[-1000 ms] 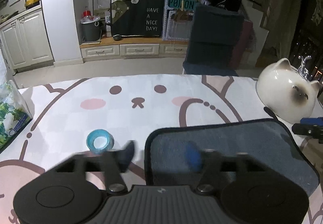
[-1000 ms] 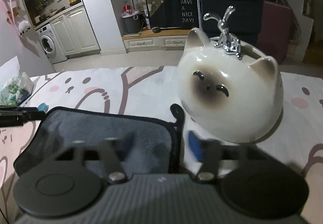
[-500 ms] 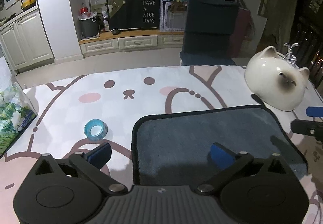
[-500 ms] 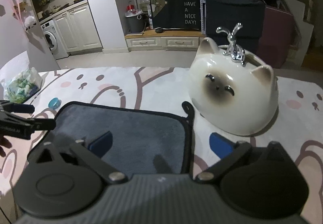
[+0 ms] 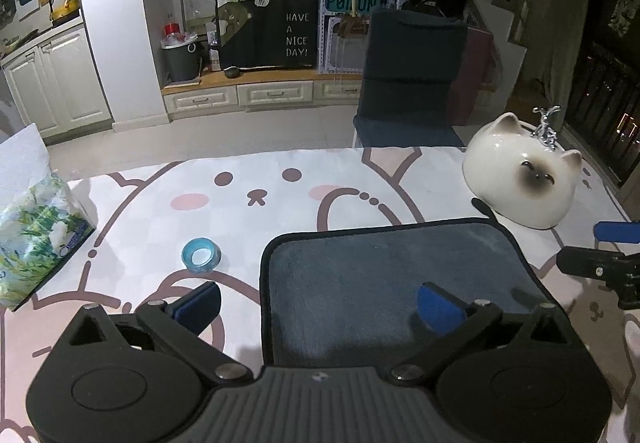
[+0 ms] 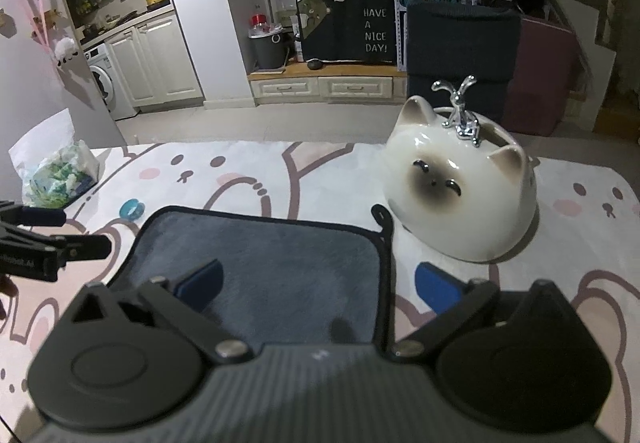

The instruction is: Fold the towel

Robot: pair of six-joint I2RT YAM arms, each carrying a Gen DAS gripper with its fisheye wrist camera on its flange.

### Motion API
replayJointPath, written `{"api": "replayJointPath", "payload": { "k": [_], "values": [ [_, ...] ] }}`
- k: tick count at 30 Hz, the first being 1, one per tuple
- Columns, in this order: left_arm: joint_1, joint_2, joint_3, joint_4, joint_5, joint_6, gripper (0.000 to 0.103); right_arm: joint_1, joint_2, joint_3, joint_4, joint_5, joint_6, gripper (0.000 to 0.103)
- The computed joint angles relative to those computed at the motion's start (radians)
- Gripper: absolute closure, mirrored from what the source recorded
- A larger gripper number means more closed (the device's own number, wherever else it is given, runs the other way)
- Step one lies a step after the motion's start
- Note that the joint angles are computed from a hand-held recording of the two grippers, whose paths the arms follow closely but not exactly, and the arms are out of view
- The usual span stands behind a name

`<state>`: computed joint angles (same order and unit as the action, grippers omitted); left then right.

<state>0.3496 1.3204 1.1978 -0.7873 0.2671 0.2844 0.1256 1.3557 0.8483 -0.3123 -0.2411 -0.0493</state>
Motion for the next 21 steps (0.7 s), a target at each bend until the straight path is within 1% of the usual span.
{"api": "replayJointPath", "payload": {
  "k": [10,21],
  "values": [
    [0.035,-0.107,0.008,-0.1,0.041,0.011,0.0,0.016,-0.148,-0.043,-0.077,0.008,0.013,0.0],
    [0.112,-0.24,0.027,-0.249,0.105,0.061,0.0,0.033,-0.381,-0.088,-0.232,0.026,0.022,0.0]
  ]
}}
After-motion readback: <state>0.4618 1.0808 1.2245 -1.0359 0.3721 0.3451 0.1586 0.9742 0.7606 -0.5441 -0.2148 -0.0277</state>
